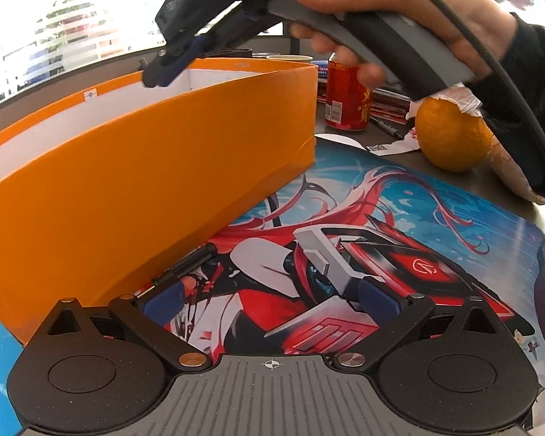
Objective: Organize rigid objects
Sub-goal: 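Carry the black pens into the box and open the right tool while the left tool reaches toward the screwdriver, then grasp the small black screwdriver on the mat with the left tool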
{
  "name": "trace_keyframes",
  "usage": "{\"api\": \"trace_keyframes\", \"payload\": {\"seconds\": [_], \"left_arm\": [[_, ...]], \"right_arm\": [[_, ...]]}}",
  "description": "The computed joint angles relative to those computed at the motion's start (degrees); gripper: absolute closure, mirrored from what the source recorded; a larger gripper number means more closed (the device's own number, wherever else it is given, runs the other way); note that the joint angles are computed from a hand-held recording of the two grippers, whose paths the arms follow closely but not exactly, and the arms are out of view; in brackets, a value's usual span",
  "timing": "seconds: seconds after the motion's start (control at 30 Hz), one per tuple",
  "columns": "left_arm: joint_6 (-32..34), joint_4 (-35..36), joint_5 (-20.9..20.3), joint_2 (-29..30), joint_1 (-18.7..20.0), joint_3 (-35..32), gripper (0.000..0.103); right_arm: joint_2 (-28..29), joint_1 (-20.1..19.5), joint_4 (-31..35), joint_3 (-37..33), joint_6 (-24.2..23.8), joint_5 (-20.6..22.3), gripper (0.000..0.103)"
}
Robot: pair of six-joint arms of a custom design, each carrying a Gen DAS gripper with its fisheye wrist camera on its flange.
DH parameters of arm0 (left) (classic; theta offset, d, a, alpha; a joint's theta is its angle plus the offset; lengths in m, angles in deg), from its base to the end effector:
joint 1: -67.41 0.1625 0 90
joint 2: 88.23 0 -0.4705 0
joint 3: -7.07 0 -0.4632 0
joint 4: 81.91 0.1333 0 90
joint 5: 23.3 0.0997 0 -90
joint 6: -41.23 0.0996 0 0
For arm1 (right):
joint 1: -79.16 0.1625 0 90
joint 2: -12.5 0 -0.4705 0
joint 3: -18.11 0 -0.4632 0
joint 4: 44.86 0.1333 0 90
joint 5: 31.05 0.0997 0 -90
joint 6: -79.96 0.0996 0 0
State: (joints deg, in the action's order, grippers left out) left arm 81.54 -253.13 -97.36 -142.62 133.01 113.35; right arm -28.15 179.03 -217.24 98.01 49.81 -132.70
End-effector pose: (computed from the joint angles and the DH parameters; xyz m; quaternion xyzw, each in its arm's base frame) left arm -0.1403 -0.6981 0.1459 0.4831 0.8281 -0.2297 0.1675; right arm 0.2581 -0.8231 0.1729 0.2815 -0.8821 0.3433 0.1573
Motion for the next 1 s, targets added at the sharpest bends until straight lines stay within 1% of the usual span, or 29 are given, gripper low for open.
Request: {"api": "trace_keyframes", "payload": {"seconds": [0.03,0.07,0.1,0.17,0.23,0.3,0.33,0.37,0.47,0.57,0.67,0.8,0.9,1.0], "left_arm": [[-0.1,-0.5,0.1,-0.2,0.0,0.3,0.002],[0.0,-1.1,-0.1,-0.4,0.0,0.6,0.002],[0.1,-1.6,-0.5,-0.7,0.1,0.9,0.002],[0.1,-2.8,-0.5,-1.2,0.1,1.5,0.002],[0.3,-4.5,0.0,-1.5,-0.1,2.0,0.002],[0.0,-5.7,0.0,-1.9,-0.1,2.5,0.002],[-0.2,-6.0,-0.2,-2.0,-0.1,2.7,0.002],[-0.1,-6.3,-0.1,-2.1,-0.1,2.7,0.002],[0.8,-6.4,1.5,-2.0,-0.4,2.7,0.002],[0.7,-6.4,1.5,-2.6,-0.4,3.3,0.002],[1.5,-7.2,2.3,-3.3,-0.4,4.3,0.002],[1.5,-8.3,3.2,-4.3,-0.3,5.2,0.002],[0.9,-8.7,3.7,-5.0,-0.1,5.7,0.002],[1.0,-9.0,3.7,-5.6,0.1,5.9,0.002]], "right_arm": [[-0.8,-0.1,-1.4,1.5,-0.3,0.8,0.092],[-1.8,-0.2,-3.0,3.5,-0.8,2.1,0.092],[-3.3,-0.3,-4.0,5.9,-1.5,4.2,0.092],[-6.2,-0.5,-6.1,10.9,-3.6,8.0,0.092],[-8.5,-0.3,-7.5,15.2,-5.7,10.2,0.091],[-10.5,-0.5,-6.6,18.9,-7.0,12.0,0.089],[-11.0,-0.5,-5.7,20.0,-7.3,12.2,0.089],[-11.2,-0.5,-4.6,20.8,-7.9,11.5,0.089],[-9.5,-0.3,-4.1,20.9,-9.1,6.8,0.089],[-7.8,-1.2,-2.5,19.4,-6.5,5.6,0.089],[-6.2,-1.4,-3.0,18.5,-6.9,3.5,0.088],[-4.1,-1.1,-5.5,17.6,-8.9,0.9,0.087],[-2.5,-0.5,-9.1,17.4,-12.7,-2.3,0.084],[-2.1,-0.7,-9.4,17.3,-13.9,-1.7,0.079]]}}
